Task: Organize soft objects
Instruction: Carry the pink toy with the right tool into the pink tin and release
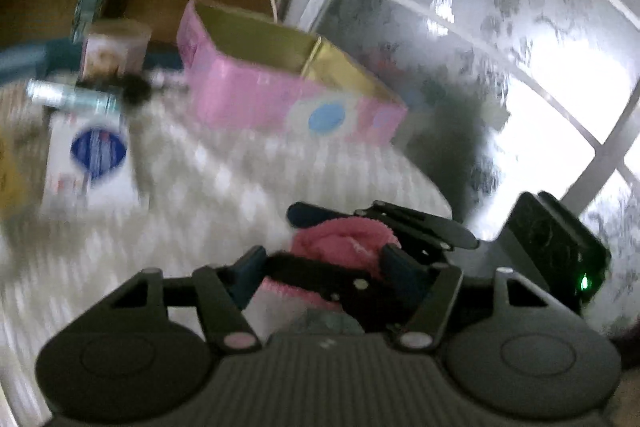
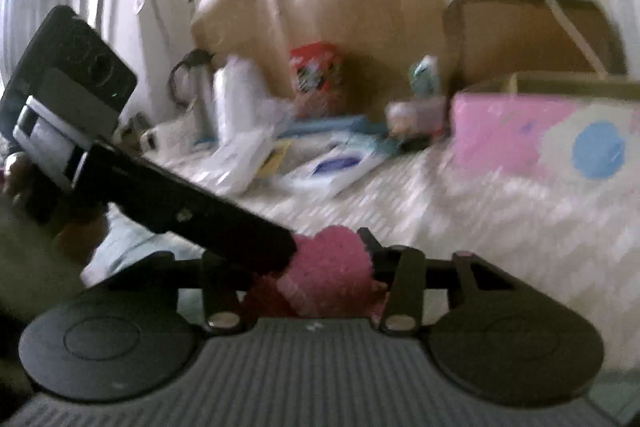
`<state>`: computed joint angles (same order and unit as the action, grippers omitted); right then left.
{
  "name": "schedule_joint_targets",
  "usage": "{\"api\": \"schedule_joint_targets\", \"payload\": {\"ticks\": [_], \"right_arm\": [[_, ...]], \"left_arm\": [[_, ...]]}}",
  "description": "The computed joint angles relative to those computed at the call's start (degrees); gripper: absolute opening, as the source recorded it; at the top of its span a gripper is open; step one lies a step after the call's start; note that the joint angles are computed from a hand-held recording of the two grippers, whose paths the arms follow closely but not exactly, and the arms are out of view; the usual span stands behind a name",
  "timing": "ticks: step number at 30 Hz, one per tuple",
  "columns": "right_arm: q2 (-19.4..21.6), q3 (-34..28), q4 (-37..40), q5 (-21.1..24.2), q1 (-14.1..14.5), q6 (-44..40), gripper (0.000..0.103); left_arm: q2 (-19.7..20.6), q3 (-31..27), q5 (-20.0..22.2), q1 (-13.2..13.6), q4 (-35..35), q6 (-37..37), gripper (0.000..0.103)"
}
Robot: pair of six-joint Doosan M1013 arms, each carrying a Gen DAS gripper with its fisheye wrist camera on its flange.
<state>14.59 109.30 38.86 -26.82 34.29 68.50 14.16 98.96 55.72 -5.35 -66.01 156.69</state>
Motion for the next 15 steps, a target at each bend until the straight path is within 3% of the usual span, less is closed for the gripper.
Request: {"api": "schedule_joint_targets", "payload": {"ticks": [5,8,11,14,15], "right_arm": [[0.6,-3.2,12.8,-9.4,-0.9,-18.4,0.049],[1.2,-6.0,18.6,-13.7,-2.7,-24.5,0.049],[2.4,-9.3,26.7,-16.5,-4.6,-30.3,0.050],[3.6,-12.0,34.8,-17.2,-6.3,-36.9,0.062],[4.1,-12.9,37.8,-17.1,-6.7,-39.4,0.073]], "left_arm": [[2.2,-5.7,-7.2,-3.5,-5.3,2.6,0.070],[3.4,-8.3,-13.9,-6.2,-7.4,3.8,0.079],[5.1,-10.5,-21.3,-8.8,-6.8,0.1,0.088],[6.3,-11.9,-23.4,-9.8,-1.9,-7.2,0.088],[6.2,-11.5,-23.4,-9.7,-2.4,-7.0,0.088]]}}
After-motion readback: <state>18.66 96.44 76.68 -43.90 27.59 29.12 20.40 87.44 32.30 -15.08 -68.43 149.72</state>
